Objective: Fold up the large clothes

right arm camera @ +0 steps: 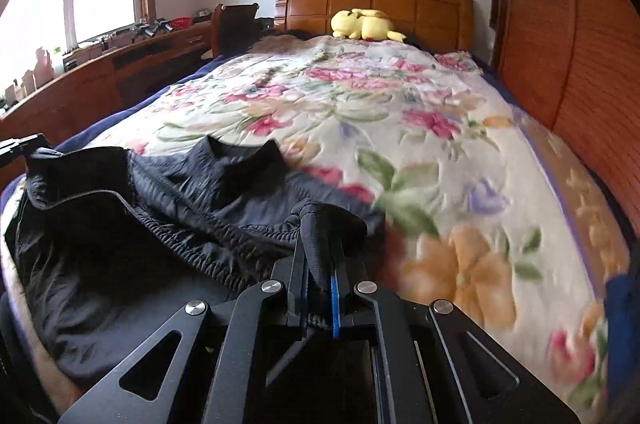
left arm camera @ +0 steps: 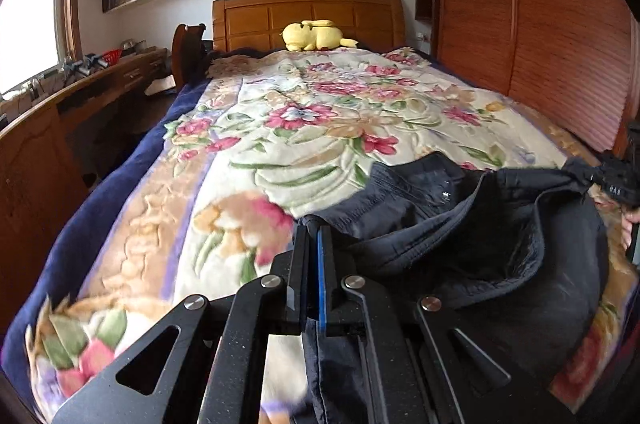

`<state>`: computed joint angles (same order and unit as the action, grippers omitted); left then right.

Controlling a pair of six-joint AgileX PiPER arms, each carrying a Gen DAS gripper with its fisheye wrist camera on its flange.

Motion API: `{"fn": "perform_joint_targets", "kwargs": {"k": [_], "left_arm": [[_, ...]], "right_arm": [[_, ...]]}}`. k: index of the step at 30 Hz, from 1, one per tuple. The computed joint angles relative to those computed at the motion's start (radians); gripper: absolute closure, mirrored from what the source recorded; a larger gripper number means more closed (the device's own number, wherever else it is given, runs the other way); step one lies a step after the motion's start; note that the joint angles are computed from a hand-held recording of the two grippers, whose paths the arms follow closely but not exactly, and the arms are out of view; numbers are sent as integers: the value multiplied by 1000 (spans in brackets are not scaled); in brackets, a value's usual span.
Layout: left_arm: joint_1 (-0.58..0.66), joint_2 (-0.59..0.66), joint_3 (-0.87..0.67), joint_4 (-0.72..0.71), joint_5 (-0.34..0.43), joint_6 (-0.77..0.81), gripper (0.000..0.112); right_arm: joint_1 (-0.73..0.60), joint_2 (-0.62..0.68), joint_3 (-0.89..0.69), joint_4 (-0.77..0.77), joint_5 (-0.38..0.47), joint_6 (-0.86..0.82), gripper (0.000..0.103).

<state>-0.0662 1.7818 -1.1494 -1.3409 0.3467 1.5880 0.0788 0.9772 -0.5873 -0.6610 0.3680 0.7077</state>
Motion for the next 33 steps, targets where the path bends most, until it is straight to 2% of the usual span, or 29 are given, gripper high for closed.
{"fn": "perform_joint_targets", "kwargs": {"k": [2, 5, 8, 12, 15, 20, 25, 27, 33], "left_arm": [[-25, 36, -52, 37, -39, -43, 109], [-43, 93, -149, 172, -47, -195, 109], [-65, 161, -266, 355, -58, -384, 109], [-78, 244, -411, 550, -21, -595, 109], [-100, 285, -475, 696, -14, -732, 109], [-123, 331, -544, 840, 0, -870, 109], [-136, 352, -577, 922, 9, -956, 108], [-138, 348, -570, 945, 5, -977, 108], [-143, 337, -562, 961, 16, -997, 108]], "right_arm": [[-20, 89, -40, -146, -62, 132, 96], [-27, 191, -104, -301, -84, 288, 96], [-24, 292, -176, -494, -75, 472, 96], [-7, 420, -265, -636, -15, 623, 96], [11, 509, -315, -618, 24, 617, 96], [40, 597, -397, -537, 71, 547, 96], [32, 601, -429, -413, 77, 456, 94], [-5, 598, -428, -380, 43, 417, 89], [9, 547, -395, -403, 77, 438, 78]]}}
